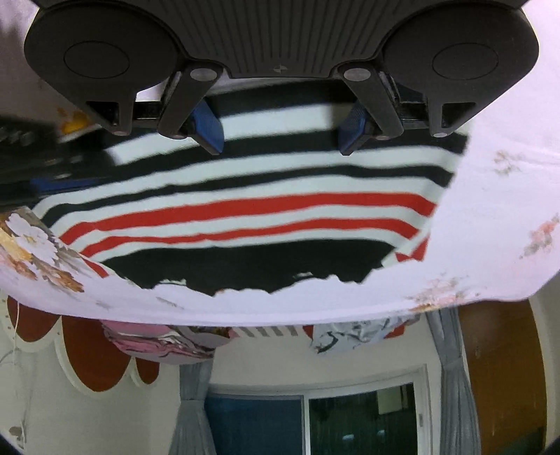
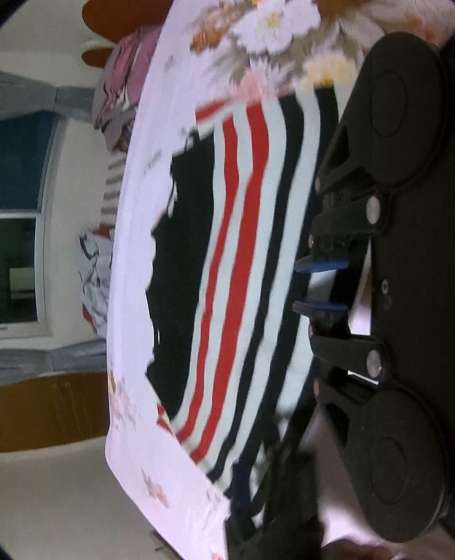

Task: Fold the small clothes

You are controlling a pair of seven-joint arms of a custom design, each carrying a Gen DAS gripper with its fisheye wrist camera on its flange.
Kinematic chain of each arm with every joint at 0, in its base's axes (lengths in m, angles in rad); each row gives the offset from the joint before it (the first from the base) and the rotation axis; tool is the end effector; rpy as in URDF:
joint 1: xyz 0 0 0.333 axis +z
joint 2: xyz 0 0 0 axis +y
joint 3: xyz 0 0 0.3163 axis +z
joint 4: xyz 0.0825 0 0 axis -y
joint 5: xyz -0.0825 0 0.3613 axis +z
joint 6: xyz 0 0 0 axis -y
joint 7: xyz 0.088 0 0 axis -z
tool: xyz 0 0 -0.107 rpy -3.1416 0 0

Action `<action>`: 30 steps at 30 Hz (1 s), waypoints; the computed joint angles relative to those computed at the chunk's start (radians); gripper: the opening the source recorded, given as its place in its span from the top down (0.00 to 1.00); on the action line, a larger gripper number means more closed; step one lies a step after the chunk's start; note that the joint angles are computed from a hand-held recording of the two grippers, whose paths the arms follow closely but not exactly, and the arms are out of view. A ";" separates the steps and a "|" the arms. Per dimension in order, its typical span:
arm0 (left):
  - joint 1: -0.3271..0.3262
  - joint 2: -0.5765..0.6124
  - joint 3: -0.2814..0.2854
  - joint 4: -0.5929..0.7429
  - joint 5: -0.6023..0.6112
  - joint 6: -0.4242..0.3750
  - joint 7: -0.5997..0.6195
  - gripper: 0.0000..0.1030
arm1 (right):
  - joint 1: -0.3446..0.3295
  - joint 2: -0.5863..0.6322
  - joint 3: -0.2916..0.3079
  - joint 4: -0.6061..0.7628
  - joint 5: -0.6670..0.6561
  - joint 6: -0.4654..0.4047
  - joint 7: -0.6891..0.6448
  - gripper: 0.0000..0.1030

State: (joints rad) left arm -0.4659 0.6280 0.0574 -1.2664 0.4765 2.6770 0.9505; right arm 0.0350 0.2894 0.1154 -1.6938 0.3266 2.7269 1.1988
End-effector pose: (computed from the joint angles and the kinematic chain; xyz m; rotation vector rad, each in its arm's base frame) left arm 0.6845 -0.3263 0.4868 -1.5830 1.8492 -0.8155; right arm 0.6650 0.0791 0.5231 -1.9199 1.4820 -0.5206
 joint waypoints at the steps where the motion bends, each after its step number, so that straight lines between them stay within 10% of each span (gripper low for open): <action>1: 0.000 0.005 -0.006 0.005 -0.006 -0.003 0.002 0.30 | -0.001 0.002 0.008 0.004 0.009 -0.008 -0.007 0.83; 15: 0.053 -0.115 0.021 -0.184 0.079 -0.024 -0.088 0.31 | 0.009 -0.098 -0.175 -0.155 -0.327 -0.008 0.347 0.86; 30: 0.063 -0.081 -0.002 -0.129 0.100 -0.072 -0.089 0.30 | -0.046 -0.161 -0.120 -0.226 -0.238 0.137 0.199 0.83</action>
